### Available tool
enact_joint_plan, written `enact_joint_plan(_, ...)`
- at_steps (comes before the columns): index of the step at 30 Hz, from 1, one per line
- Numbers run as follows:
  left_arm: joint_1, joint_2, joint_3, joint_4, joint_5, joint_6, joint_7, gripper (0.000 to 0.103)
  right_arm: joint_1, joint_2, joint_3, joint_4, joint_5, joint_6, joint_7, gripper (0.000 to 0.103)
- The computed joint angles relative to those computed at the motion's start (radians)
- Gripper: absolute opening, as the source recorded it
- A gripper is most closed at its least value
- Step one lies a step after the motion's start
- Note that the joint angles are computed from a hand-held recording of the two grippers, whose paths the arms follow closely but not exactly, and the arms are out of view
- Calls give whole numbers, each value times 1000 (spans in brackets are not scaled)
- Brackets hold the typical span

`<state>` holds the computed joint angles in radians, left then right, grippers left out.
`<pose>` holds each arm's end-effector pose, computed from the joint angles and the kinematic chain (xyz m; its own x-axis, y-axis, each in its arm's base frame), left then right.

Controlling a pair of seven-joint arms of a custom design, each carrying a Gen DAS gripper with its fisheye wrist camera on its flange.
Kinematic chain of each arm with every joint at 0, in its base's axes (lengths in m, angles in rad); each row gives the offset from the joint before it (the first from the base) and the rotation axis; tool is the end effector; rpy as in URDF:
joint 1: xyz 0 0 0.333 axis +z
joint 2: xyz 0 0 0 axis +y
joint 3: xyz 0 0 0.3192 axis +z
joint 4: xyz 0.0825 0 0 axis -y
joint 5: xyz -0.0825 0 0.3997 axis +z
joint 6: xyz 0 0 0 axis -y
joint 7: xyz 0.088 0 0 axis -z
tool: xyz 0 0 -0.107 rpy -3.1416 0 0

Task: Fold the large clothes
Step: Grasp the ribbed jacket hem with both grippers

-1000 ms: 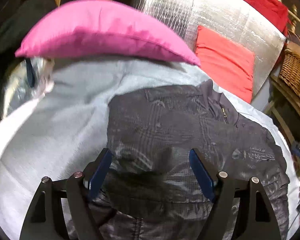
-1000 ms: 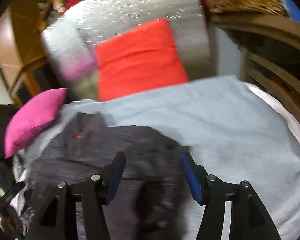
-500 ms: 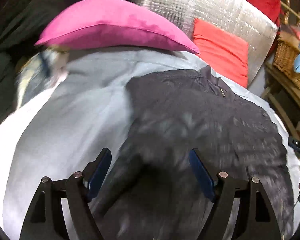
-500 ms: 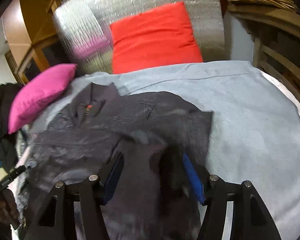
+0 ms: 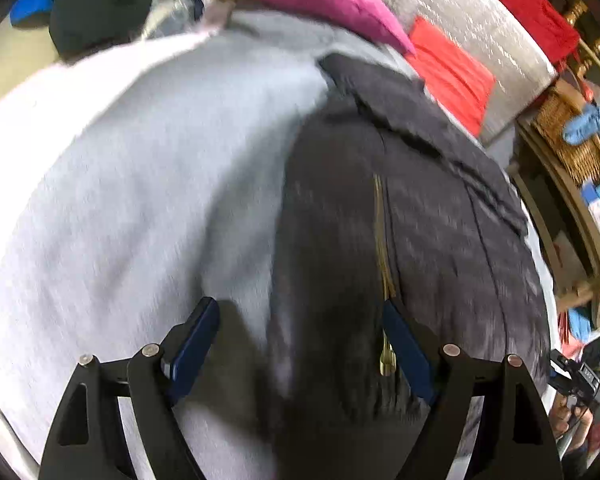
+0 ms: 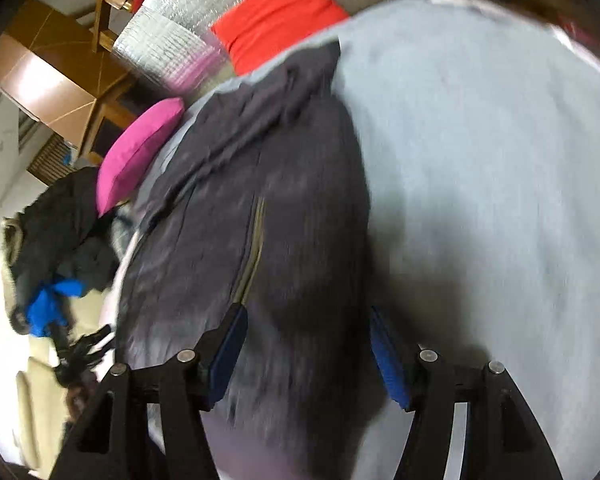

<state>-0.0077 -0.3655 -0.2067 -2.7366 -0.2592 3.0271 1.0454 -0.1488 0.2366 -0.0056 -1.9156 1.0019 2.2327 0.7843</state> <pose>0.4284 -0.0724 0.3965 0.3891 -0.8338 0.3917 -0.6985 -0.5443 -0.4647 0.6347 -0.0728 0.3855 0.1505 -0.7802 -0.6071 -0.9131 0.1257 -0.3878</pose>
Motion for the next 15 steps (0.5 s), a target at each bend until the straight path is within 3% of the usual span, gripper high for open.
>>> enact_joint_plan(3, 16, -21, -48, -22, 16, 7, -44, 85, -2, -42, 2, -60, 44, -11, -41, 67)
enact_joint_plan(7, -131, -51, 60, -52, -85, 34, 17, 85, 0, -57, -13, -78, 103, -46, -42, 67)
enact_joint_plan(9, -109, -71, 22, -66, -85, 29, 3, 85, 1, -66, -18, -87, 137, -58, -57, 64)
enact_joint_plan(12, -60, -82, -26, -72, -62, 3, -35, 81, 10, -88, -30, -105, 134, -47, -66, 47)
enact_joint_plan(15, -60, -101, -30, -94, -59, 12, -56, 79, 17, -101, -40, -115, 125, -38, -75, 43)
